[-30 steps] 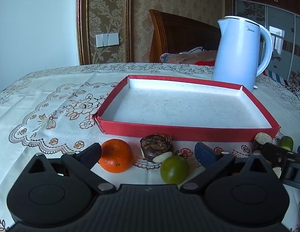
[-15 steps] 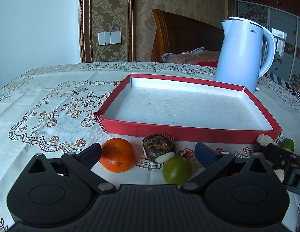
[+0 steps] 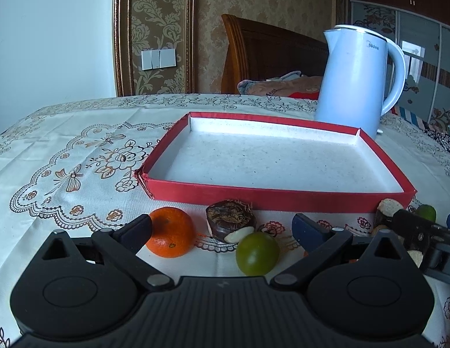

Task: Organize fruits

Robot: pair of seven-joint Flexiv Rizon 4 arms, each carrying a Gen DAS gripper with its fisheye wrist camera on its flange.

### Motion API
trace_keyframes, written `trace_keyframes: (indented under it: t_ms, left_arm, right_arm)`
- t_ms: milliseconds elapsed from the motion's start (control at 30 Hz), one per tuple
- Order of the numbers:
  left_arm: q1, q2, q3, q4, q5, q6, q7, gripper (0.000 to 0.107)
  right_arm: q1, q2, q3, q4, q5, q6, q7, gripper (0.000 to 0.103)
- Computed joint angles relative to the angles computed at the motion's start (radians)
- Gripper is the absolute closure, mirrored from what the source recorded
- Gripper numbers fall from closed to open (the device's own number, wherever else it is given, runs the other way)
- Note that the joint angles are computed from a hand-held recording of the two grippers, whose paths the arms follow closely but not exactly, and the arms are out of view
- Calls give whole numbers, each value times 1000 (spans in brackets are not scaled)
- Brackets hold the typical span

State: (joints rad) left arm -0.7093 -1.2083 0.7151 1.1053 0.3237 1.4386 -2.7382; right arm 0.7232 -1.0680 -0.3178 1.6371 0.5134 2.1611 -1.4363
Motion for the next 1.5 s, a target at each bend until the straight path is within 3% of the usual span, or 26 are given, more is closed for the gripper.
trace_keyframes:
  t_ms: [300, 667, 900, 1233, 1400, 1500]
  left_arm:
    - [-43, -16, 80, 0, 23, -23, -109, 4]
    - [-11, 8, 19, -20, 116, -46, -157, 4]
    - [32, 30, -57, -28, 151, -43, -116, 4]
    - [48, 38, -83, -18, 144, -37, -82, 4]
    - [60, 54, -99, 18, 124, 1, -68, 4]
    - [43, 52, -62, 45, 88, 24, -94, 4]
  right_arm:
    - [0, 0, -1, -3, 10, -7, 9, 0]
    - [3, 0, -8, -1, 9, -13, 21, 0]
    - [2, -2, -10, 0, 2, -12, 28, 0]
    - [-3, -2, -5, 0, -7, -13, 36, 0]
    - [-78, 29, 82, 40, -98, 43, 34, 0]
    - [-96, 57, 100, 101, -139, 73, -1, 0]
